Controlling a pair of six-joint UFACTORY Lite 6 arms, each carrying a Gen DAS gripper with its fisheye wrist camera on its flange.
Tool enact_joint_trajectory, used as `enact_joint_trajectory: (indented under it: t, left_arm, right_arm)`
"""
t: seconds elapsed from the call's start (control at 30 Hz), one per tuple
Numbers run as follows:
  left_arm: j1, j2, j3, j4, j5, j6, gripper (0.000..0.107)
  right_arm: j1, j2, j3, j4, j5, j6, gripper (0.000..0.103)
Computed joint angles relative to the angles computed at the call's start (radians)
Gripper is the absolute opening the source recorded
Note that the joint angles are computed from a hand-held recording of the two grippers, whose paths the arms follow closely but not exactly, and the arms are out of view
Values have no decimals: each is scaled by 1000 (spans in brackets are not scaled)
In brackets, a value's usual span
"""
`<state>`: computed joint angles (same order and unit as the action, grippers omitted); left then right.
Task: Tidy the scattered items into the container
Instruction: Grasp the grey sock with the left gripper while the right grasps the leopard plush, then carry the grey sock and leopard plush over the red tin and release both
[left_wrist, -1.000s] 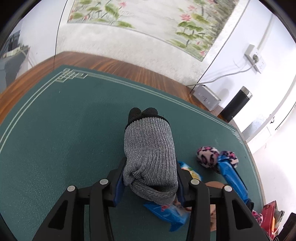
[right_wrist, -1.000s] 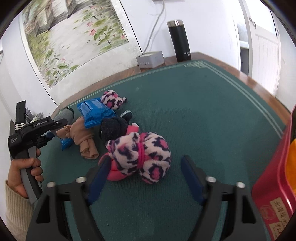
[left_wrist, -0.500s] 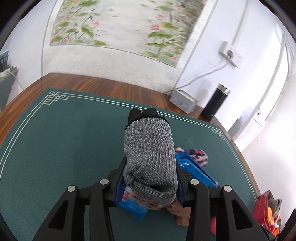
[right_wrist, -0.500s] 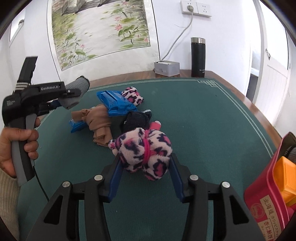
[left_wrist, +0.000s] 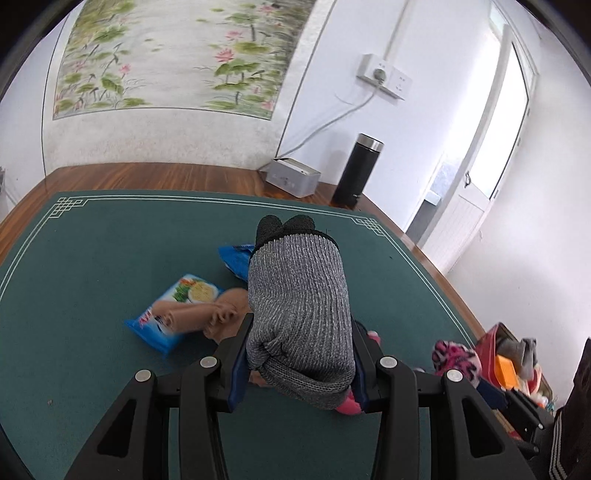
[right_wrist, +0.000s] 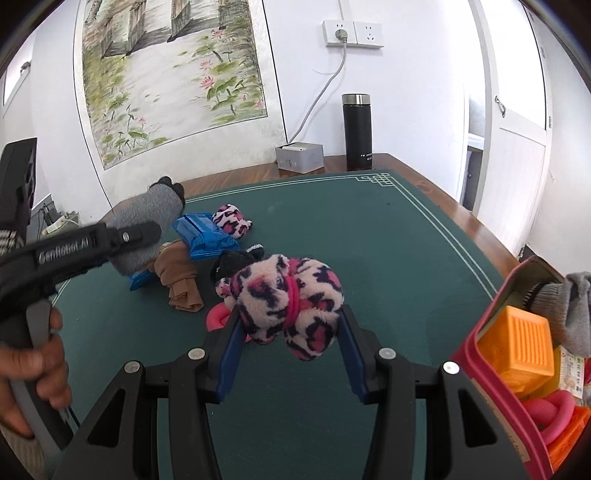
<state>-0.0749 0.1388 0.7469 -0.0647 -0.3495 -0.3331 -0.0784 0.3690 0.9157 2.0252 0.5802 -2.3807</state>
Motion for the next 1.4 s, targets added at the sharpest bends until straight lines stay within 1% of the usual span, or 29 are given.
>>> enact_joint_trajectory:
  t: [0.3,0.47,0.63,0.83,0.97,1.13,1.4]
  left_arm:
    - [-183,-9,-29,-297,-19,208,45]
    - [-283,1,-14,-462,-32,327,45]
    - [-378,54,47,-567,-36,400,45]
    - [-483,149,168,-687,-25,498,45]
    - [-538,227,274,-774,-12,583,45]
    - [-590,319,407,-881,13,695,45]
    - [-641,468,627,-1093,60,931,46]
  right_arm:
    - [-74,-85,-109,-20,55,-38,52]
    - [-179,-121,-140,-118,106,8,52]
    - [-303,-142,-136,-228,152,53,52]
    - [-469,-139,-64,-355,209,143,53]
    - [-548,-104,1,-399,221,171,53]
    - [-617,-29,93,-441,223,207,53]
    - [-690,57,197,-490,230,224,53]
